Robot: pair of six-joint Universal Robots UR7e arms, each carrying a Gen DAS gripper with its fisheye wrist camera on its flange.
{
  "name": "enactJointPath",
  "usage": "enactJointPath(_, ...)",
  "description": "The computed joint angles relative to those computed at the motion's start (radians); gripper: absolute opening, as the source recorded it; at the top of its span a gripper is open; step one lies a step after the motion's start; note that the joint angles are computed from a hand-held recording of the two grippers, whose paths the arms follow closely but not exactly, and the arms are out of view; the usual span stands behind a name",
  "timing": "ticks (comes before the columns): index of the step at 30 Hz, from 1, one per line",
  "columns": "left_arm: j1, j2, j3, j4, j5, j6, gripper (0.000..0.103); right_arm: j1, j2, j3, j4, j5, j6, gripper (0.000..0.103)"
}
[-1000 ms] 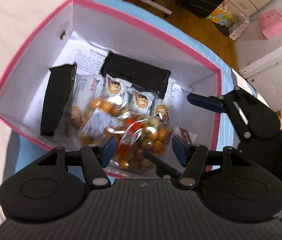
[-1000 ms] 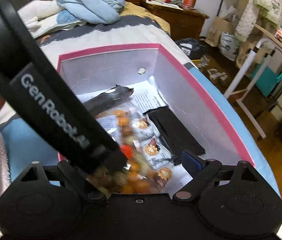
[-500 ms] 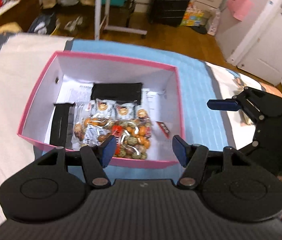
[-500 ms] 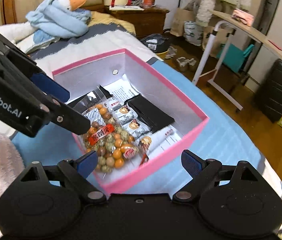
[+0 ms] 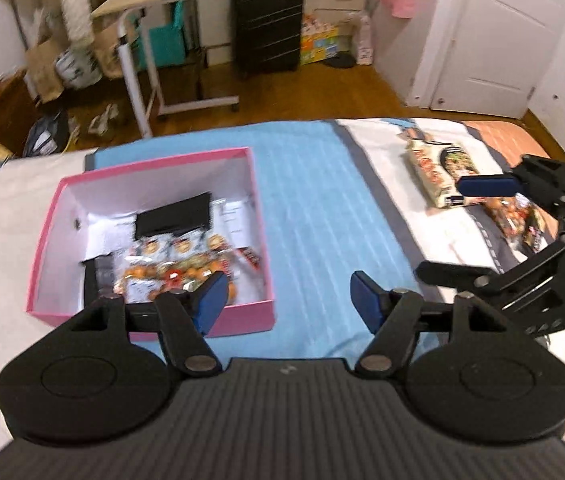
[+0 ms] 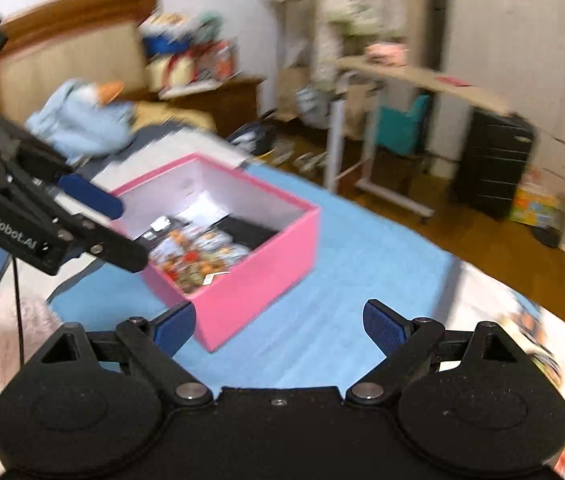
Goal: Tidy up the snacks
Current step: 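Move both grippers to the black 'NB' cracker pack on the bed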
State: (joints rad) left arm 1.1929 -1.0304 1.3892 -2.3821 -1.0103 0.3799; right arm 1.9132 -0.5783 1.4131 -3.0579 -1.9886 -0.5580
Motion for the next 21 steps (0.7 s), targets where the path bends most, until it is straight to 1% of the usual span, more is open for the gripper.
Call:
enactJointPath(3,-0.012,0.004,0.038,-0.063,-0.023,0.043,0.074,-0.02,-0.052,0.103,-0.109,-0.012,0.028,0.094)
enactJointPath(7,-0.027,0.031,0.081,-0.137,-0.035,0.096,0.075,-0.048,-0.09,0.208,-0.254,-0.051,0.032,0.094)
enactJointPath(10,-0.034,0.06,0.112,-0.201,-0.054,0.134,0.076,-0.083,-0.12,0.29,-0.355,-0.057,0.029,0.096)
enactJointPath(12,-0.038,0.085,0.132,-0.248,-0.079,0.154,0.076,-0.111,-0.144,0.341,-0.403,-0.074,0.014,0.096)
enactJointPath(15,-0.048,0.133,0.143,-0.275,-0.095,0.152,0.076,-0.14,-0.138,0.369,-0.508,-0.146,-0.038,0.098)
enactJointPath(16,-0.051,0.149,0.14,-0.27,-0.099,0.149,0.076,-0.151,-0.143,0.378,-0.525,-0.16,-0.038,0.098)
enactJointPath(19,-0.064,0.203,0.128,-0.265,-0.122,0.16,0.076,-0.197,-0.164,0.416,-0.547,-0.179,0.021,0.098)
enactJointPath(21,-0.072,0.241,0.113,-0.261,-0.141,0.17,0.076,-0.224,-0.164,0.432,-0.571,-0.198,0.044,0.098)
